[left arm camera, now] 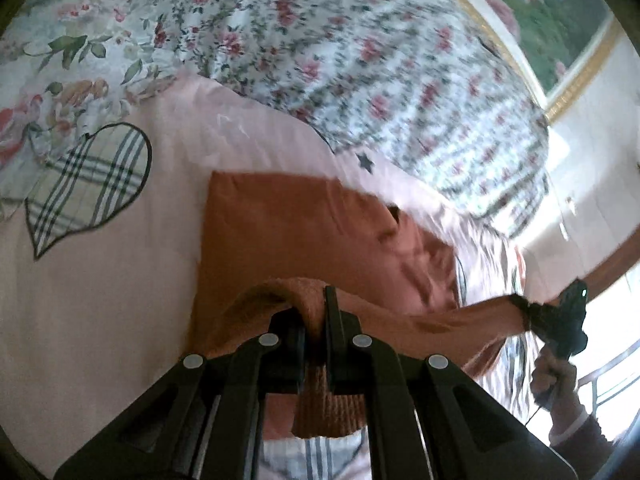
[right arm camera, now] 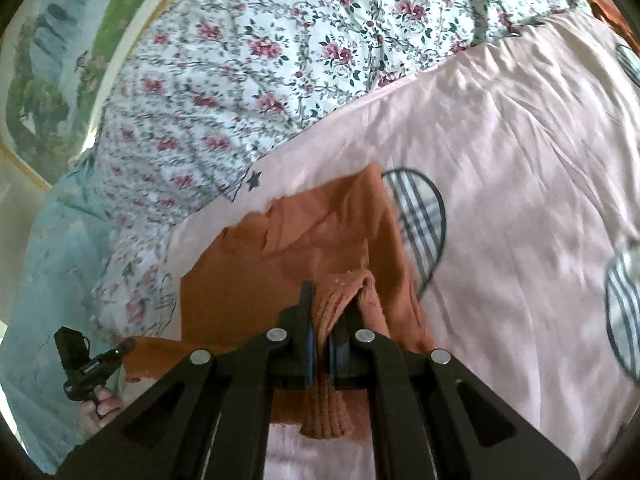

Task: Fold small clothes

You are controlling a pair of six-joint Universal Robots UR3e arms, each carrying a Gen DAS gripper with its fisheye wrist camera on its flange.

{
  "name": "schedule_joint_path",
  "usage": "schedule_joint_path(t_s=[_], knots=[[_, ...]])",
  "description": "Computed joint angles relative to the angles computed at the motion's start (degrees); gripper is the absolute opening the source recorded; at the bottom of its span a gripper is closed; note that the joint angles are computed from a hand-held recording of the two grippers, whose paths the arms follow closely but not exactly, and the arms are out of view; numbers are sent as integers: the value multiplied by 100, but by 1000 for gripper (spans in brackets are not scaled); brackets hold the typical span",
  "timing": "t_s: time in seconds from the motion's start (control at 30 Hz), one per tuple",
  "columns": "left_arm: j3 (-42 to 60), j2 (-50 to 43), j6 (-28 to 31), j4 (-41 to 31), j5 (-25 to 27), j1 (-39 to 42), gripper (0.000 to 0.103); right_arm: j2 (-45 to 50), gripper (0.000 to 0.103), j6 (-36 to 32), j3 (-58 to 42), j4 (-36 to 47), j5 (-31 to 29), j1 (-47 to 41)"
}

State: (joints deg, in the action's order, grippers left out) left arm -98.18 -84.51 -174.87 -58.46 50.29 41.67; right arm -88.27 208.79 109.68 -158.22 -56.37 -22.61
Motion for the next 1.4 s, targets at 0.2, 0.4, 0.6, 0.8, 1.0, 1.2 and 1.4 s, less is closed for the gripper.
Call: schedule_joint_path(t_s=[0.2,0.4,0.6,0.8,1.0,1.2,1.4], knots=[[1177,-1535,-635,574,382,-393,5,1426,6,-30,-1404,155,-100,177],[1906,-2643,-986,802,681,-587,5,2646,6,-175,-2507,504,-297,315],[2682,-3614,-1183,632,1044,-763,7,3443,8,-152,-3180,815,-95,280],[1779,-2763,-1143,584,670,-692,37,2635,23,-94,-2214,470,-112,43],[1038,-2465,-632,304,547,-1593,38,2417,25,-1523,-2402,1187,-3,978],[1886,-3268,-739,457,937,-1928,38,3752,25,-2582,-4609,2875,-470,1668],[4172,-4422,-1053,228,1693,-1736,34,4573,22,-2001,-6219,3084,-710,1219]])
